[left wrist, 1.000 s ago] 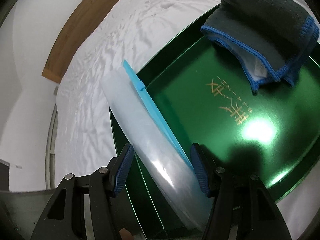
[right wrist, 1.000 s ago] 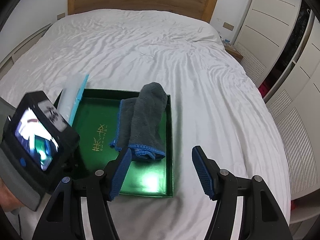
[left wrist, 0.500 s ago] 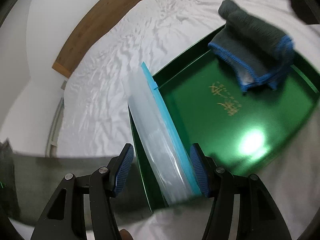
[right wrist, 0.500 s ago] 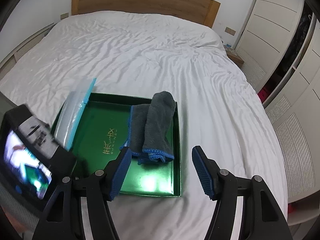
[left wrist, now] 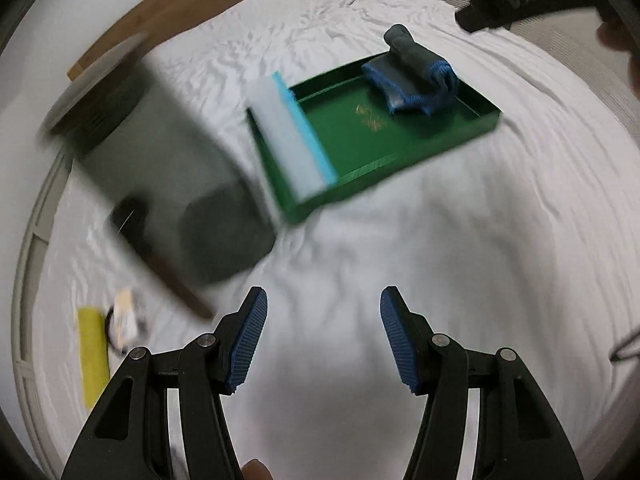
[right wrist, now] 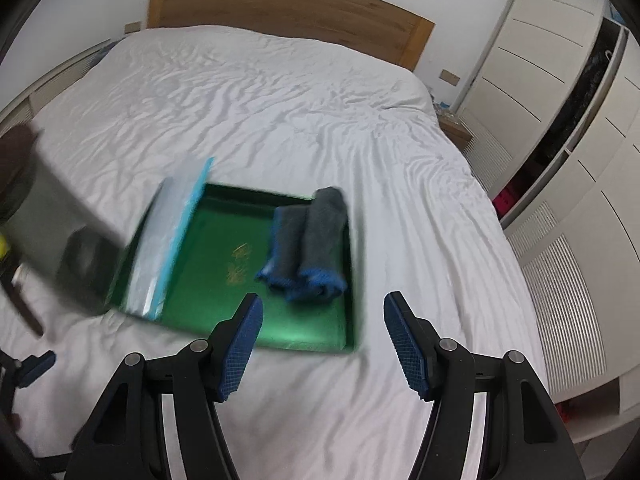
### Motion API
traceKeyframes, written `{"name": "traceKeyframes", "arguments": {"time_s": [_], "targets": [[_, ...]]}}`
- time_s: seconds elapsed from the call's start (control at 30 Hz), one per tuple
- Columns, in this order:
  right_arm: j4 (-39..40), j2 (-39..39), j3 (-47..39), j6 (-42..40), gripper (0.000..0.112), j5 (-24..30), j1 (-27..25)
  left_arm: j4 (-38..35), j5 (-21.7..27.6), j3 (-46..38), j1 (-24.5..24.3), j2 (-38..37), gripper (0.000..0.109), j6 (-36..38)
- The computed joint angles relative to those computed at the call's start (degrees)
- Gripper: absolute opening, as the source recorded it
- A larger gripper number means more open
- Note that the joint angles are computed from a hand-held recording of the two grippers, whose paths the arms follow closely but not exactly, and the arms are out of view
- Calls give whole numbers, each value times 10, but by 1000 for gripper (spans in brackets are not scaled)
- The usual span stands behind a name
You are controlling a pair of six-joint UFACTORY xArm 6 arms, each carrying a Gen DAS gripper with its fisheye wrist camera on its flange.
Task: Organize soft objects
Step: 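Open the left tool to release the clear bag inside the tray, then move the left tool to the yellow towel while the right tool approaches the tissue pack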
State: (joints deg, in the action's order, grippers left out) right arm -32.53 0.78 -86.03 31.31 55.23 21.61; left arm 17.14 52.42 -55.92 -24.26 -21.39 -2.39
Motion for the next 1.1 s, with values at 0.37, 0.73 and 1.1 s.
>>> {"name": "traceKeyframes", "arguments": {"time_s": [0.37,0.73,1.1], "targets": [[13,-18,-11,129,63,91,187,-145,131,74,294,-220,53,319],[41,131,-181,208,63,113,285,-263,80,-9,556,-92,57,560],[86,357,-422,191,63,113,299,-335,46,-78,563,47,57,593]]}}
